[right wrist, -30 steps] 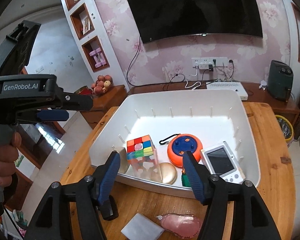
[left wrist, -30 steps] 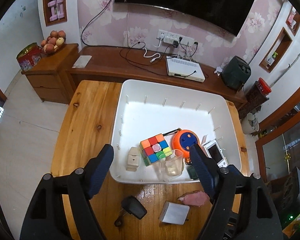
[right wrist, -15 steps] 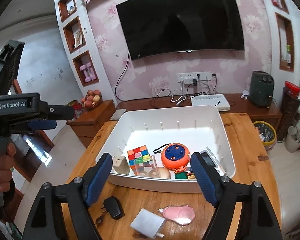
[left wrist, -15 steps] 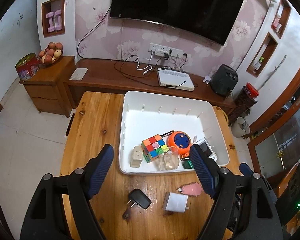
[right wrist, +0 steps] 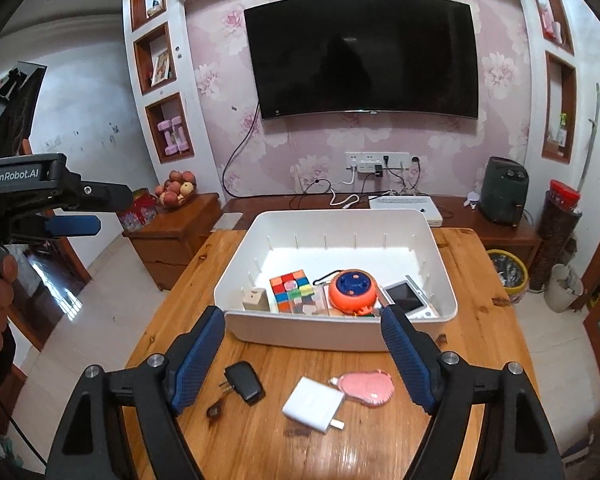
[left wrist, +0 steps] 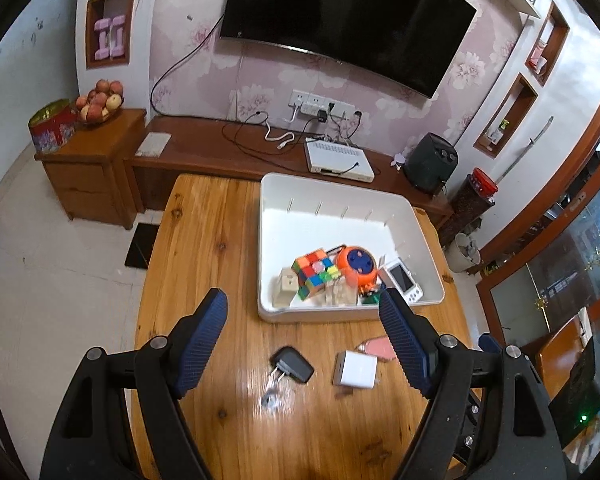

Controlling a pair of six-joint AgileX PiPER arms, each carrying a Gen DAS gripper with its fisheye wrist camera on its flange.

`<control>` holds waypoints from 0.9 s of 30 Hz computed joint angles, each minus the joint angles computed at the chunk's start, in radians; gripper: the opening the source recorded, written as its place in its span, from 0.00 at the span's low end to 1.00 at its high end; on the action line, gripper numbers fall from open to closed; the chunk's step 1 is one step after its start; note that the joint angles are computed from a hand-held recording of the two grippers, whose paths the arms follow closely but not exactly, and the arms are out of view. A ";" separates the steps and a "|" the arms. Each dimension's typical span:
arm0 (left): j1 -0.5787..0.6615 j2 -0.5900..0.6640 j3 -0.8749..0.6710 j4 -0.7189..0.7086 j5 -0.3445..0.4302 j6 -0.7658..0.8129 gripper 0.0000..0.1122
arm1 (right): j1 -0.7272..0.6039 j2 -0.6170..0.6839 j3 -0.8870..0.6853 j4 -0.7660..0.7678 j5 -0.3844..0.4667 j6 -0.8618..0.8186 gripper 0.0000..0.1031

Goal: Organize rigid objects
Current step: 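Withdraw both tools from the bin toward the remaining table objects, then lower the left tool onto the white square charger while the right tool lowers onto the pink tape dispenser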

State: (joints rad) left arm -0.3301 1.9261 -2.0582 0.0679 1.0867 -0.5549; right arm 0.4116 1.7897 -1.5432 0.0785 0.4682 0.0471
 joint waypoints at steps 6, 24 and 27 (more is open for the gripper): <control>0.008 -0.095 0.174 -0.079 -0.083 0.057 0.72 | 0.060 -0.074 0.106 -0.235 -0.007 0.201 0.79; -0.008 -0.059 0.203 -0.206 -0.002 0.103 0.72 | 0.061 -0.162 0.236 -0.323 0.057 0.182 0.79; -0.020 -0.033 0.164 -0.203 0.028 0.088 0.72 | 0.036 -0.169 0.258 -0.261 0.045 0.075 0.79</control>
State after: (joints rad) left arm -0.3497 1.8931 -1.8938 -0.1348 1.1148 -0.4670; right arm 0.4481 1.6204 -1.2854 -0.1824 0.5128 0.1218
